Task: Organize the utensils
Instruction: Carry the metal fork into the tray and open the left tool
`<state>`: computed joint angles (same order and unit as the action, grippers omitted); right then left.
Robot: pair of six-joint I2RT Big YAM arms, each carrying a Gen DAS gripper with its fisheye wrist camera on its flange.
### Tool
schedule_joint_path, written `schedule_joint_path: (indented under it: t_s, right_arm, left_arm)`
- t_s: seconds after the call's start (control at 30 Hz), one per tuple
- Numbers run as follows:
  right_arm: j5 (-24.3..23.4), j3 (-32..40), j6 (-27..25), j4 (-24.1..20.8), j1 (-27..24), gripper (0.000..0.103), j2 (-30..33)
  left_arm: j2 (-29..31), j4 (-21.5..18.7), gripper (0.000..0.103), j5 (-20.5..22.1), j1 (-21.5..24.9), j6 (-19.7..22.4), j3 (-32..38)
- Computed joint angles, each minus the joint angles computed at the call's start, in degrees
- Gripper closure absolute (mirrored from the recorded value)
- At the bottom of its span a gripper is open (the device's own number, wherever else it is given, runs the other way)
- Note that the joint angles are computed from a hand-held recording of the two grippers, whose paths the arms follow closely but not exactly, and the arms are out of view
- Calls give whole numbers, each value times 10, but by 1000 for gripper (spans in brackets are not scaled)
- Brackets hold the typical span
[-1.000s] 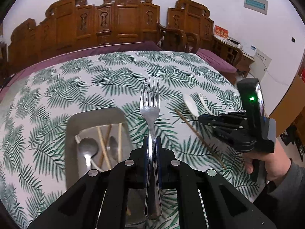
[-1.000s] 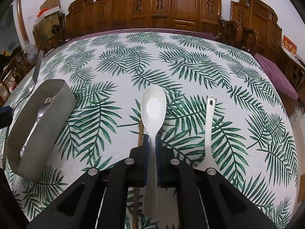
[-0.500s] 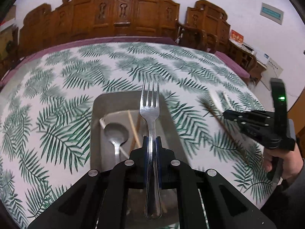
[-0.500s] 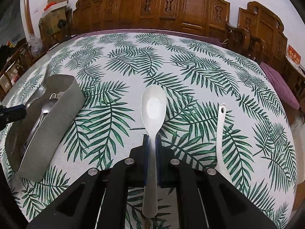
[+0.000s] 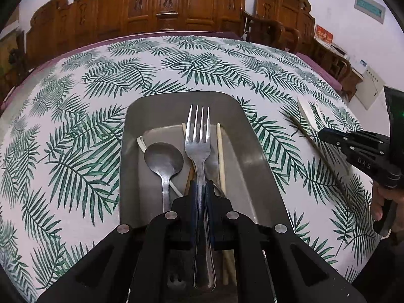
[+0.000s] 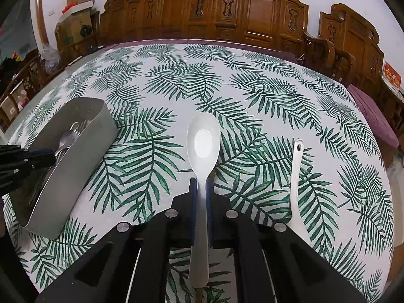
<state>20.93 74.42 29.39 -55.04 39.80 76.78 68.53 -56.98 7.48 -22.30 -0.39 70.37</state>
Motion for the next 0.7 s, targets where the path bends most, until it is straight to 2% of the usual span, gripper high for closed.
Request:
schedule_joint_path:
  t_s: [0.37,0.7]
  right_arm:
    - [-2,0,-3,5,5,95,-3]
    - [1,18,0,18,37,95,-3]
  left_arm:
    - [2,-7,96,3,0,-8,5]
    - [-24,-3,96,10,15,10,11]
